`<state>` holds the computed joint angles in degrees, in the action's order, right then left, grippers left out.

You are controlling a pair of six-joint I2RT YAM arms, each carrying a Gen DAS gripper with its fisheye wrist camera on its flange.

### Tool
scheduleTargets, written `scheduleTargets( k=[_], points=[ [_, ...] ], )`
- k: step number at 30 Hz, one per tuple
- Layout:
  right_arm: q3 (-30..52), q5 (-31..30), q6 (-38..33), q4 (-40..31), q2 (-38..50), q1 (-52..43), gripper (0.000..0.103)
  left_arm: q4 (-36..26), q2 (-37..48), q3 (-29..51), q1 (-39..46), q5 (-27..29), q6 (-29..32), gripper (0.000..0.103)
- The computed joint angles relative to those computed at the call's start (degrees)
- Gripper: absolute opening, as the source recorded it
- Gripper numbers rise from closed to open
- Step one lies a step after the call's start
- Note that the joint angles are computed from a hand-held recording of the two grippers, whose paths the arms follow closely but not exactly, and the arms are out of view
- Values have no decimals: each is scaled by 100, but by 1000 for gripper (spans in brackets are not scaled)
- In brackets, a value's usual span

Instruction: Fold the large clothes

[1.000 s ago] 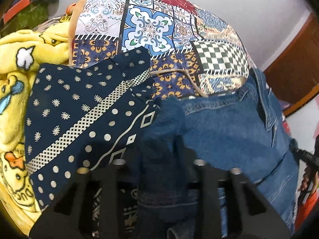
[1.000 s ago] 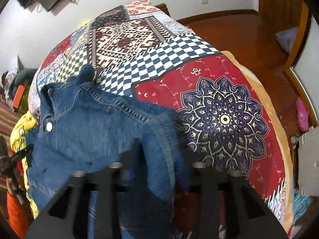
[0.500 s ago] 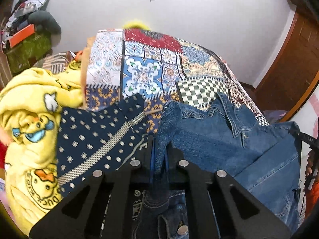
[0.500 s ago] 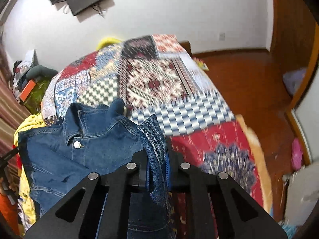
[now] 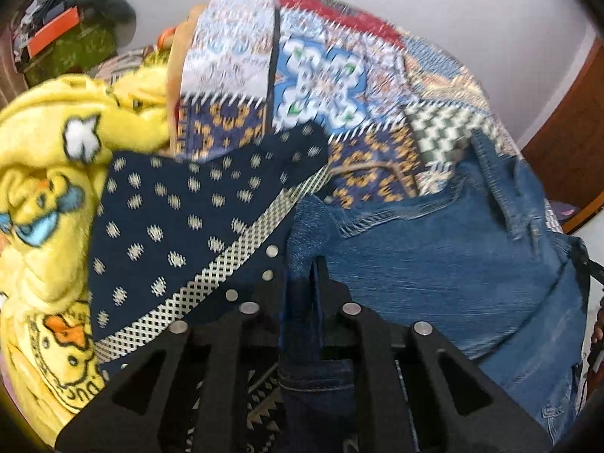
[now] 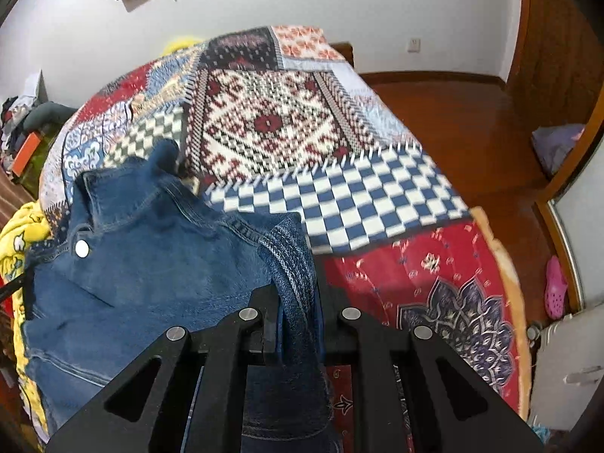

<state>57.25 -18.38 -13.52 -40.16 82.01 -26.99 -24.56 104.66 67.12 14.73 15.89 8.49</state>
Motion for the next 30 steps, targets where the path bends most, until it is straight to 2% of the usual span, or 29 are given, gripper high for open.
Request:
scheduleTargets(
  k=[3, 8, 11, 16, 18, 20, 21, 23, 28, 30],
  points=[
    [-118, 10, -117, 67, -68, -8, 15, 179, -30, -173, -26, -116, 20, 17],
    [-141, 125, -242, -163, -426, -34, 16, -67, -468, -341, -158, -427, 322, 17],
    [-18, 139, -326, -554, -768, -119, 16, -421, -1000, -471, -176, -381, 526, 18],
    [272, -330, -732, -1402, -1479, -448, 20, -993, -2091, -688, -233, -236, 787, 24],
    [448, -507, -964, -1818, -1819, -609, 27, -1268, -2665, -774, -211, -64, 870, 31],
    [612, -770, -1188, -2184, -2106, -825, 44, -1447, -3123, -840, -200, 20, 893, 46],
    [763, -969, -1364, -2479, -2285, -1028, 51, -1558, -3469, -907, -181, 63, 943, 48],
    [966, -1219, -1585, -2856, -2512, -1319, 82, -1829, -3966, -955, -199, 99, 1057, 60],
    [1405, -1827, -2693, -3967, -2866, -2223, 88, -2485, -5142, -1162, -54, 242, 1431, 91],
    [1485, -2018, -3263, -4452, -2959, -2624, 89, -2796, -5614, -1265, 171, 456, 1640, 94]
  ],
)
